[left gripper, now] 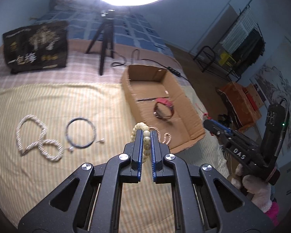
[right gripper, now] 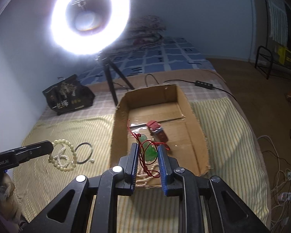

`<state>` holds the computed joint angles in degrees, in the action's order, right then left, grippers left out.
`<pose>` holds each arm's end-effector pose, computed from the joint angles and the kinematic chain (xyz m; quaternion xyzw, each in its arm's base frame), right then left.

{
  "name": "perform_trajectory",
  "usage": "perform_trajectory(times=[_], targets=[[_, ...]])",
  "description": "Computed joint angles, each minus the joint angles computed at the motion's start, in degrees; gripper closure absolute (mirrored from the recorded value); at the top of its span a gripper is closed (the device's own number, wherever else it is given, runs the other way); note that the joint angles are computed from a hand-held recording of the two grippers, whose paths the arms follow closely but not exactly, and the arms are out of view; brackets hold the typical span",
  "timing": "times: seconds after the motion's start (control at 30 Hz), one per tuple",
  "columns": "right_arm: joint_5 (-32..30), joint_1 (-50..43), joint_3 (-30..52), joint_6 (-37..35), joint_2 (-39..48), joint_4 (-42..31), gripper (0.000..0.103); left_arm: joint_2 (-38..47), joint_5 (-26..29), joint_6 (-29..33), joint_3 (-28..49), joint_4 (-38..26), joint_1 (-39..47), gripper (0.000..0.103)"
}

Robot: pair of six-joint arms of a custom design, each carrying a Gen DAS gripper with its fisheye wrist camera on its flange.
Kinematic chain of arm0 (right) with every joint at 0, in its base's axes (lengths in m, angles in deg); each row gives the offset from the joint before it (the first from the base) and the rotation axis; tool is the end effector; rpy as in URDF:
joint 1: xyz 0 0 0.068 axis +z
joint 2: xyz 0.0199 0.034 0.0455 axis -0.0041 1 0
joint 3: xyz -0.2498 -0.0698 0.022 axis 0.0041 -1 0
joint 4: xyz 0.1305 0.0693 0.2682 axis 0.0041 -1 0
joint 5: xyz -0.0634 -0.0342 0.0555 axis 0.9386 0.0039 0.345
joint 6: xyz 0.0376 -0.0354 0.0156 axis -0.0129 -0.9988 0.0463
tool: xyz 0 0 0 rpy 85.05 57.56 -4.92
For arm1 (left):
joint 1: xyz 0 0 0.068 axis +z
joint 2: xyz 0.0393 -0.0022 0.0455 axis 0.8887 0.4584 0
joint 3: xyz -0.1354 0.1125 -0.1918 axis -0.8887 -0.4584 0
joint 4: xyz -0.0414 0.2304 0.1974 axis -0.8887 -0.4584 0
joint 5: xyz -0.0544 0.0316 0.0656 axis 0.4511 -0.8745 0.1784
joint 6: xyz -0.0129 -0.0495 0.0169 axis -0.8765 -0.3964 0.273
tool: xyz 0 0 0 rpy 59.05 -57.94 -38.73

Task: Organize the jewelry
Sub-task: 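Carry the bracelet and jade pendant into the cardboard box and open both tools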

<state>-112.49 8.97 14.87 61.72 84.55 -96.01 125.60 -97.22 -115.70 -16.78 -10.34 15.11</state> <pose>0.3680 0.0750 0.2475 -0.2678 0.8949 0.1914 0.3014 0.2269 -0.2276 0.2526 -0.2016 0.9074 -0.1550 0.3347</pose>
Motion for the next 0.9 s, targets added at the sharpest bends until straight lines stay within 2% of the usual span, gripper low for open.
perform_trajectory(times=[0.3, 0.67, 0.77, 0.83, 0.9], targets=[[-0.3, -1.93, 4.73, 2.21, 5.93, -0.52, 0.084, 12.41, 4.81, 6.2, 9.74, 3.81, 4.34, 0.098], [1.57, -2.31, 5.62, 2.14, 9.33, -0.79, 0.083, 21.82, 7.44, 8.9, 17.5, 4.12, 6.55, 0.098], [2.03, -2.27, 5.63, 2.22, 9.71, -0.92, 0.081, 22.46, 7.05, 8.62, 17.96, 3.75, 6.56, 0.098], [2.05, -2.27, 5.69, 2.43, 9.77, -1.02, 0.073, 22.49, 6.79, 8.5, 17.99, 3.43, 6.6, 0.098], [2.18, -2.29, 5.76, 2.62, 9.72, -1.08, 0.07, 22.38, 7.02, 8.6, 17.97, 3.06, 6.74, 0.098]])
